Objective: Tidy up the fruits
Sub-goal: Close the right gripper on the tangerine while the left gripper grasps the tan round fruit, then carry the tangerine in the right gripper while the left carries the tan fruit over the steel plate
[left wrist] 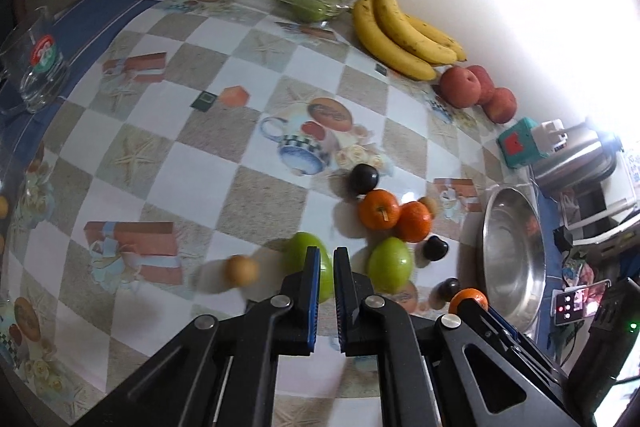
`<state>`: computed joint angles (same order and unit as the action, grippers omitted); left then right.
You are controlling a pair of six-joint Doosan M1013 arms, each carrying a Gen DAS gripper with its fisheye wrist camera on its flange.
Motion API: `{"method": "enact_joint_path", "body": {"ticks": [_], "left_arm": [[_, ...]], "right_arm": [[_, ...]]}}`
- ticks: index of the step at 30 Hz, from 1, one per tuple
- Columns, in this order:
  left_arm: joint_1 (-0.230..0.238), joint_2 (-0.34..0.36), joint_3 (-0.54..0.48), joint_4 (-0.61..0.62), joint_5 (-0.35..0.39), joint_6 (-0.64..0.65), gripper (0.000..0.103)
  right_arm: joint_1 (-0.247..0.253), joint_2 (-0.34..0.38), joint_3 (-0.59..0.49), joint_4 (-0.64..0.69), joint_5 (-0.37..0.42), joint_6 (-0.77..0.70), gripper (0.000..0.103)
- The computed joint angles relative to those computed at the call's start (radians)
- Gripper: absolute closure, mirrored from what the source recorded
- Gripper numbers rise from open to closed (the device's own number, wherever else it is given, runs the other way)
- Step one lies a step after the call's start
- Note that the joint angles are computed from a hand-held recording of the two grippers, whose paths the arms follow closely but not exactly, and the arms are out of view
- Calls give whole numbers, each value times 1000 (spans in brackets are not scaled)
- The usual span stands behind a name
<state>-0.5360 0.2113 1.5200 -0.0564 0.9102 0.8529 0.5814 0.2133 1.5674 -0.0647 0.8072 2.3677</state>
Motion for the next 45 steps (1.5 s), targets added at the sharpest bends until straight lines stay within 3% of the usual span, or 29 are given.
{"method": "enact_joint_path", "body": {"ticks": [5,13,16,18,20,31,34,45], "left_arm": [[13,-11,24,12,0,-19,95],[72,-45,94,44,11,-95,92],[80,-38,95,33,10,-76,82],[82,-30,90,27,12,-62,67],[81,-18,81,26,20,-50,64],[68,35,45,55,83,-35,64],[66,35,45,64,86,-46,75],[35,17,17,130,112,-89,75]], "right_arm": [[-7,-5,10,3,6,11,65],[-3,4,3,25,13,-20,65],[-2,8,0,25,21,-20,65],[-1,11,-2,24,26,-19,65],[-1,13,-3,23,31,-19,65],[-1,24,-11,29,40,-29,65],[-1,24,-11,30,39,-29,65],[-3,18,-2,35,20,-22,65]]}}
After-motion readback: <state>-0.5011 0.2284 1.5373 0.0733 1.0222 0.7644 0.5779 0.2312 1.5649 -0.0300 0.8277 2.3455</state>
